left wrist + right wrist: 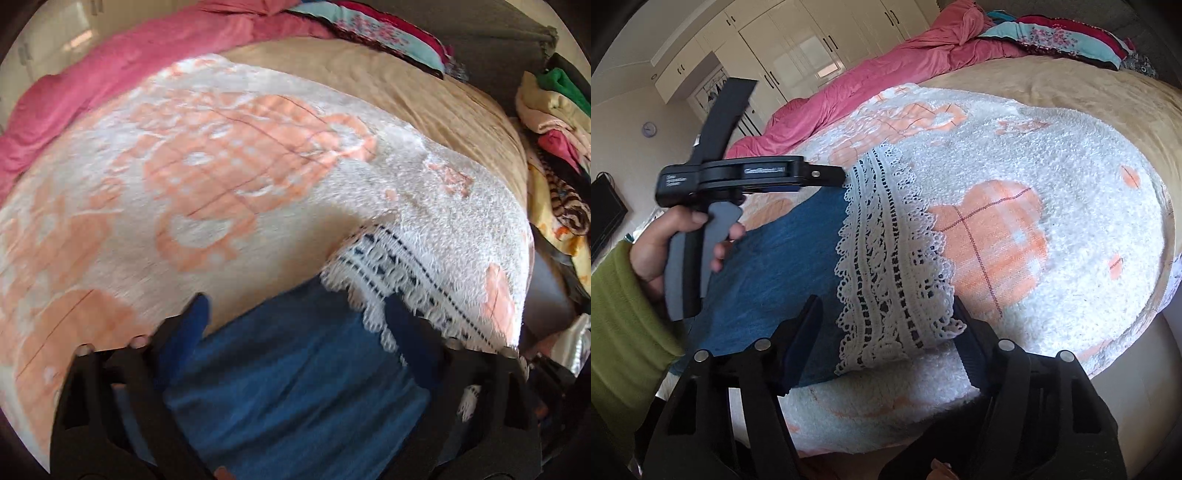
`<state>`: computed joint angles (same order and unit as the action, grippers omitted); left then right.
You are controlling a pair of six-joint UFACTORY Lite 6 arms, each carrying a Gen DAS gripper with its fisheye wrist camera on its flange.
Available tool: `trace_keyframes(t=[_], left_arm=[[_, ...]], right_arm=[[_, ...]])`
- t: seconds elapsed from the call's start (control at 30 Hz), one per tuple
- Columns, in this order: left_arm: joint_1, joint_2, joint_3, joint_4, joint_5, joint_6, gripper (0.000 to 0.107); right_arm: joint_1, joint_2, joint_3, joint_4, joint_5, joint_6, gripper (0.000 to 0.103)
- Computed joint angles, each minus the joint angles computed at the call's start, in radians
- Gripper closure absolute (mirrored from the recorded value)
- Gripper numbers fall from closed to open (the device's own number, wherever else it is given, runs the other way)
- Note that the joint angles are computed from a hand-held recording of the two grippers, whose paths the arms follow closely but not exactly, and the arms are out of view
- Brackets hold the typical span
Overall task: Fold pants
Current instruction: 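Grasp the lace-trimmed leg end with the left tool, then lift the lace leg end with the left tool and fold it toward the waistband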
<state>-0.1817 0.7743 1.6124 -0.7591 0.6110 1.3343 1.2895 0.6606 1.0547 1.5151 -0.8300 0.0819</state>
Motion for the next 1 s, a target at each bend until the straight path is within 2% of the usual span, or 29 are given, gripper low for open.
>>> trace_keyframes(t=[0.03, 0.17, 0.23, 0.37, 0.5, 0.6, 0.67, 0.77, 0.9, 1.0], left_arm=[[-0.004, 0.047, 0.064, 0.016, 0.050, -0.035, 0.041], [-0.003, 0.192, 0.249, 0.016, 0.250, -0.042, 0.044], [-0.003, 0.219, 0.270, 0.006, 0.276, -0.012, 0.045], [-0.001, 0.253, 0.301, -0.002, 0.304, -0.005, 0.047], [-0.004, 0.271, 0.318, -0.017, 0.331, -0.002, 0.066], [-0.003, 0.232, 0.253, -0.039, 0.289, 0.015, 0.076], [-0.008, 0.182, 0.171, -0.066, 0.227, 0.070, 0.080], [0.002, 0.141, 0.109, -0.104, 0.197, 0.115, 0.087], [0.041, 0.139, 0.112, -0.145, 0.249, 0.123, 0.093], [0.090, 0.143, 0.138, -0.177, 0.336, 0.119, 0.094]], right_arm=[[-0.005, 0.004, -0.002, -0.024, -0.004, 0.022, 0.042], [-0.022, 0.008, -0.027, -0.122, -0.008, 0.124, 0.051], [-0.026, 0.002, -0.056, -0.176, -0.023, 0.199, 0.052], [-0.041, 0.005, -0.070, -0.233, -0.032, 0.256, 0.053], [-0.060, 0.017, -0.047, -0.250, -0.028, 0.237, 0.052], [-0.061, 0.027, -0.025, -0.236, -0.026, 0.198, 0.056], [-0.062, 0.033, -0.011, -0.233, -0.024, 0.177, 0.061], [-0.072, 0.040, 0.001, -0.251, -0.023, 0.176, 0.069], [-0.057, 0.040, 0.011, -0.255, -0.039, 0.160, 0.079], [-0.051, 0.048, 0.092, -0.197, -0.041, -0.003, 0.079]])
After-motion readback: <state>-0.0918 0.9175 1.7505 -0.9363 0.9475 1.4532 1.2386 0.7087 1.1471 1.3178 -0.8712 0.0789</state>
